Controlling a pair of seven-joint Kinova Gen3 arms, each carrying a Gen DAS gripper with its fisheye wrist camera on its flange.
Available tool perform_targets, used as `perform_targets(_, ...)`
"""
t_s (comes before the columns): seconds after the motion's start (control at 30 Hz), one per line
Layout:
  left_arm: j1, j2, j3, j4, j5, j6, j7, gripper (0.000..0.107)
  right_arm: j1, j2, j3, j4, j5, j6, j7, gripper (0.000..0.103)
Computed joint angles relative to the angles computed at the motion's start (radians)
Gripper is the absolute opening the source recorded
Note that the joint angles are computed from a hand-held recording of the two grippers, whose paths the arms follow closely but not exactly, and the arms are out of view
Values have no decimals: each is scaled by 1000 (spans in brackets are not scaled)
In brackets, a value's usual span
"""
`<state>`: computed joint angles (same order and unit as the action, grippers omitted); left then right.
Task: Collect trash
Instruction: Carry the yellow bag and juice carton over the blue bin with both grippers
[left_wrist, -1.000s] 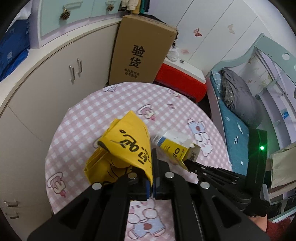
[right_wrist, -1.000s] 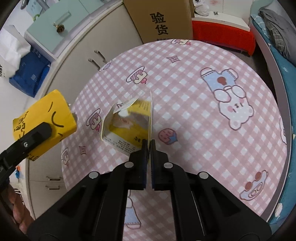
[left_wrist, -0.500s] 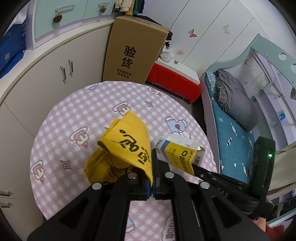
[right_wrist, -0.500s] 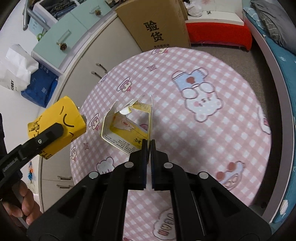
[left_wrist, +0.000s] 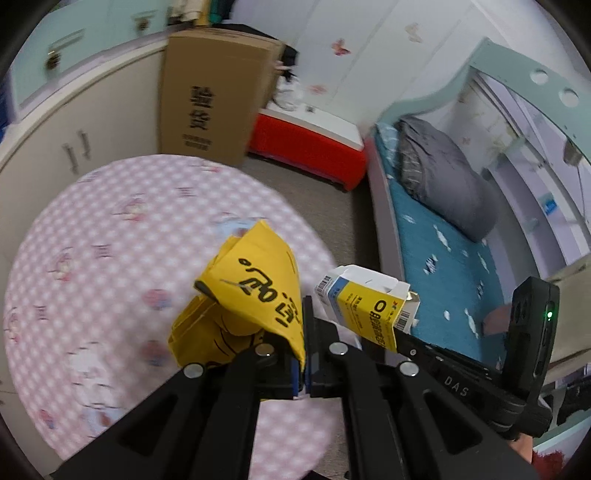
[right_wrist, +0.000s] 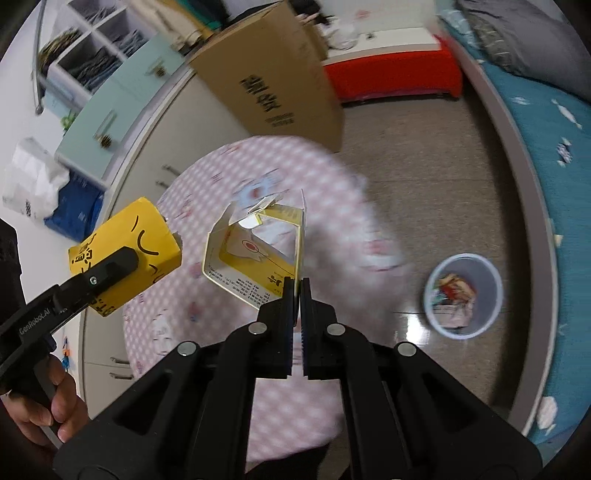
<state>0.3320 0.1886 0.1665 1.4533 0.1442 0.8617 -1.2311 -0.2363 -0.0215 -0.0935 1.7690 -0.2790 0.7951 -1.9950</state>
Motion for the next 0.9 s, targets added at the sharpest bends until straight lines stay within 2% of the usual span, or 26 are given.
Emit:
perform_targets(0.17,136,110,31,-139,-73,18,105,2,85,-80,86,64,-24,54,116,3)
perform_targets(0.37,257,245,35,-339,-111,100,137,2,184,-132,180,107,-69,112,248,3)
perform_targets(0.5,312,320,25,-464,-124,172,123,2,238,-126,208,120,-106,121,317,5)
perform_targets(0.57,333,356,19,-524,-126,208,116,2,243,-99,240,125,-128,133,352,21)
perform_targets(0.6,347,377,15,-558,-129,229,117,2,256,-92,234,131,-120,127,345,52)
perform_targets(0.63,358,393,10,-586,-131,247,116,2,285,-90,211,141,-96,115,328,68)
perform_targets(0.9,417,491,-15,-757,-133,362,89,2,326,-109,216,141,-92,139,333,68)
